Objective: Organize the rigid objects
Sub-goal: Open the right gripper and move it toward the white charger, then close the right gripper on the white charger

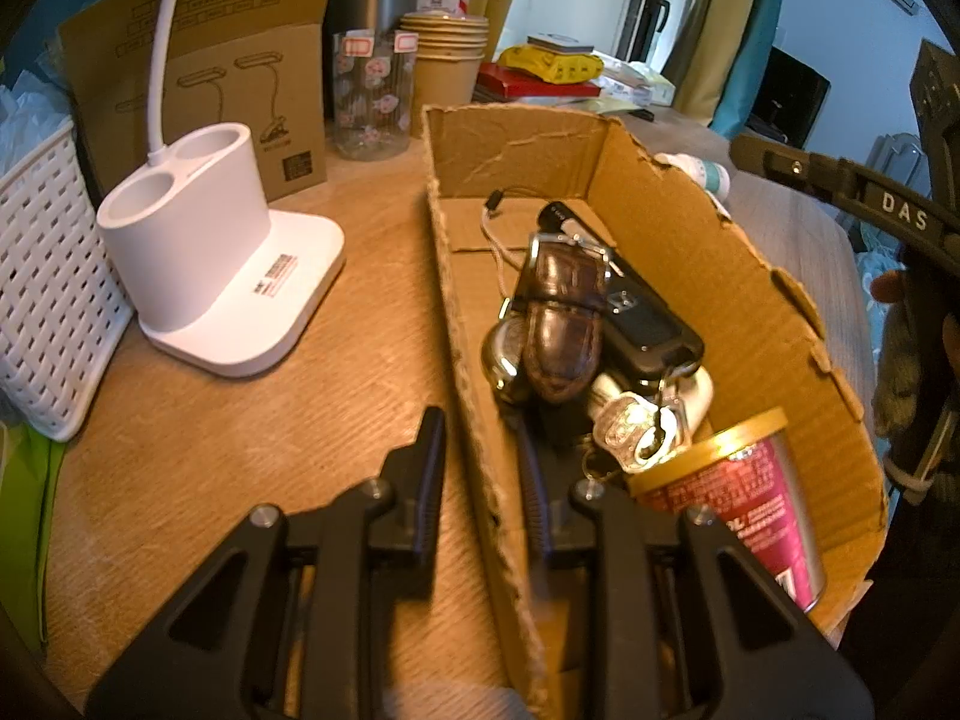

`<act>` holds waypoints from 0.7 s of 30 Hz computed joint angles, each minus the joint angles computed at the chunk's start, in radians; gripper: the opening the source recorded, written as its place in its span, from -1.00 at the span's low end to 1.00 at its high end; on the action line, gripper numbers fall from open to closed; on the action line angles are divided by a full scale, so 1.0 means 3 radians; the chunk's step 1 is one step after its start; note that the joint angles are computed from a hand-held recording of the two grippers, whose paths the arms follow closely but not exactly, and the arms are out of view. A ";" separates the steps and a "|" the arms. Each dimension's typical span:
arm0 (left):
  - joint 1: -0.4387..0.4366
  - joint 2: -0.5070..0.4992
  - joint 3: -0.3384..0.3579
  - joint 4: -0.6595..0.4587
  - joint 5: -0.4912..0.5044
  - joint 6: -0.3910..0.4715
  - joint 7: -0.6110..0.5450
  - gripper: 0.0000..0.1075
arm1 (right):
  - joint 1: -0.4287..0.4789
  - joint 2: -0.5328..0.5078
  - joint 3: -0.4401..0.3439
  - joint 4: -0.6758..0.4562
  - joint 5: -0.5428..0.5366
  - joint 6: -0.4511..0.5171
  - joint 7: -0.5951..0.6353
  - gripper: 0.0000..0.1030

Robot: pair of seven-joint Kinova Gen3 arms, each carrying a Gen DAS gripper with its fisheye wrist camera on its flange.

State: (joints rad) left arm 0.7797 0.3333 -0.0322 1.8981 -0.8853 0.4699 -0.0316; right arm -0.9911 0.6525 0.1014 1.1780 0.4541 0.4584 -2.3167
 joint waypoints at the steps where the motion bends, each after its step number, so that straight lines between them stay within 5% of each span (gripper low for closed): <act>1: -0.0001 0.0000 0.0001 0.0000 0.0000 0.0000 0.0000 -0.51 | -0.0004 -0.0005 0.0024 0.0012 0.0003 0.0001 -0.0025 0.06; 10: -0.0003 0.0000 0.0004 0.0000 -0.0002 0.0001 0.0002 -0.51 | -0.0037 0.0016 0.0198 0.0070 0.0148 0.0050 -0.0329 0.34; 15: -0.0004 -0.0002 0.0004 0.0001 -0.0001 0.0000 0.0001 -0.51 | 0.0110 0.0159 0.0067 -0.0122 0.0083 0.0230 -0.0290 0.56; 21: -0.0004 -0.0001 0.0004 0.0001 -0.0001 -0.0001 0.0001 -0.51 | 0.0221 0.0344 -0.0028 -0.0380 -0.0040 0.0414 -0.0162 0.57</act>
State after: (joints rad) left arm 0.7783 0.3331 -0.0309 1.8983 -0.8856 0.4695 -0.0313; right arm -0.9248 0.7558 0.0931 1.0640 0.4420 0.5827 -2.3654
